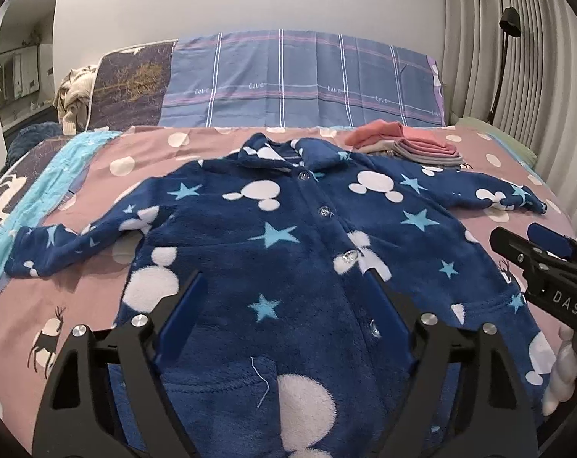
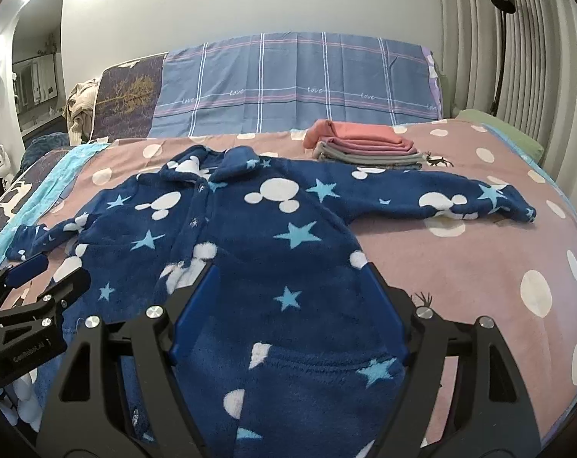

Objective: Fold small clothes

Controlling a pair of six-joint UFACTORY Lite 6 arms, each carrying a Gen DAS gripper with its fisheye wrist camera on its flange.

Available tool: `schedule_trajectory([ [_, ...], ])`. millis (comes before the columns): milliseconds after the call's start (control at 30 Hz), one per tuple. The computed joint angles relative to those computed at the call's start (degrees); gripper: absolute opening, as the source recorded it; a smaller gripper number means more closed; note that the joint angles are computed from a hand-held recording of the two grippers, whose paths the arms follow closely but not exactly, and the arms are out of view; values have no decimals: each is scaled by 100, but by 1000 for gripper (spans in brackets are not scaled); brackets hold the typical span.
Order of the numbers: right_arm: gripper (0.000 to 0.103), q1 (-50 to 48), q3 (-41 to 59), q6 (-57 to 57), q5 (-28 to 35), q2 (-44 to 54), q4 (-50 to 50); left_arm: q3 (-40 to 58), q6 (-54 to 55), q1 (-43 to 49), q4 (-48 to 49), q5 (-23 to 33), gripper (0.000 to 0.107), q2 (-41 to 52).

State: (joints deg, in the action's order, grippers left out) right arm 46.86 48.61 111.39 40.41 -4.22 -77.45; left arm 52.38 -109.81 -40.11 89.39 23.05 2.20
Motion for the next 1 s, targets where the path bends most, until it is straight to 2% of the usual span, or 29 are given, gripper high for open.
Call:
schedule_trajectory([
  [167, 76, 78, 1, 57, 166, -22, -103, 13, 134, -12, -126, -83, 80, 31],
  [233, 72, 110, 14, 84, 228, -15, -122, 22, 153, -4, -132, -147, 75, 34],
  [300, 61, 146, -8, 209, 341, -30, -172, 26, 187, 8, -120, -243, 69, 52],
  [367, 57, 54, -55, 212, 198, -121, -187, 52, 252, 30, -197, -346, 66, 84],
  [567, 57, 122, -34, 76, 440, -142, -163, 24, 109, 13, -34, -378, 66, 64],
  [733, 59, 34, 41, -53, 164, -87, -39, -52, -70, 73, 43, -406, 67, -6],
  [1000, 66, 130, 157, -129, 245, 20, -46, -76, 19, 246, -92, -540, 68, -16],
])
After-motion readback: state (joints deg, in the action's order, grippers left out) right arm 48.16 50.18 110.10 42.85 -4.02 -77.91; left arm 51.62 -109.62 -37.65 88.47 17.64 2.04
